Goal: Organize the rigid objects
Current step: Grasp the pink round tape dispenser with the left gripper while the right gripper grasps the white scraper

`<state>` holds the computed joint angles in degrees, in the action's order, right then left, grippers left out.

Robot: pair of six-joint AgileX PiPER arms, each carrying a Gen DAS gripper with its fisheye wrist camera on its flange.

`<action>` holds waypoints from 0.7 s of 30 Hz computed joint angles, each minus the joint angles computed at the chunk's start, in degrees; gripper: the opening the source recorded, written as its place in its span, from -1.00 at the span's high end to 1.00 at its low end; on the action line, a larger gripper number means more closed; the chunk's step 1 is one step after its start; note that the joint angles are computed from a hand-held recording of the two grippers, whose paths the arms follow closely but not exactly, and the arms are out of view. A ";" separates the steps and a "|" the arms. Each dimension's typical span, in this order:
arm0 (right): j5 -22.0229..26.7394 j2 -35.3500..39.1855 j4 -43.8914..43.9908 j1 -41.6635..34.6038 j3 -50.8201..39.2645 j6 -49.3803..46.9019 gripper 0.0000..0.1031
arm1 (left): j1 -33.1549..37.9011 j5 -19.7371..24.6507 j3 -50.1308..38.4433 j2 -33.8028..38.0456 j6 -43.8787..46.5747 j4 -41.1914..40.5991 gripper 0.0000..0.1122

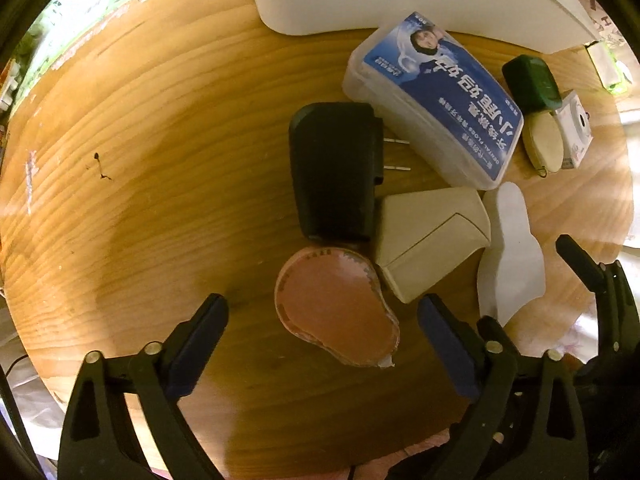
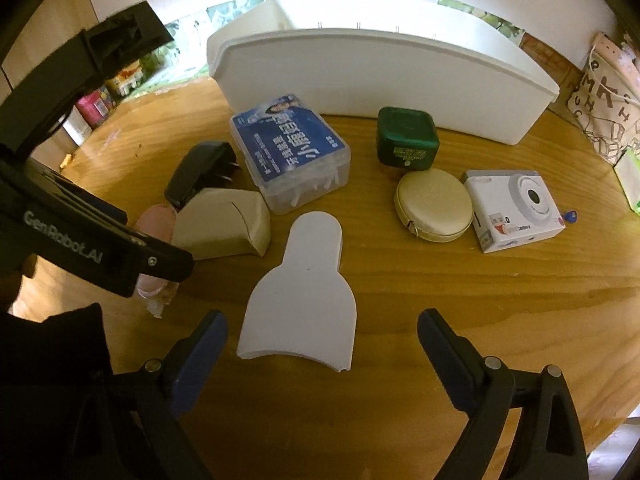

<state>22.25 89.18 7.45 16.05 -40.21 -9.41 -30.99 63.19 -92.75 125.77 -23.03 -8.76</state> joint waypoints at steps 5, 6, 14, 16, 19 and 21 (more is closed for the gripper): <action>1.13 1.71 0.98 0.22 -1.32 -1.37 -0.86 | 0.10 -0.46 -0.55 0.38 0.19 1.04 -0.49; 1.30 2.04 1.47 0.17 -1.51 -1.95 -0.86 | -0.05 -0.22 -1.31 0.72 0.00 1.49 -0.41; 1.66 4.22 -1.57 2.34 -2.91 0.96 -0.58 | 0.48 0.37 -3.60 0.86 0.74 1.41 -0.05; 1.60 4.24 -1.36 2.59 -3.02 0.63 -0.52 | 0.99 -0.20 -2.43 -0.03 1.31 0.87 -0.03; 1.14 3.91 -1.82 3.11 -2.66 0.83 -0.35 | 1.36 -2.68 1.77 -2.31 2.25 -0.53 -0.02; 0.93 3.75 -2.44 3.62 -2.52 1.48 -0.29 | 1.96 -4.27 4.98 -4.17 3.43 -1.44 -0.02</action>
<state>23.19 92.93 5.01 19.66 -42.73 -7.93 -29.04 58.92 -87.76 121.60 -19.60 -10.20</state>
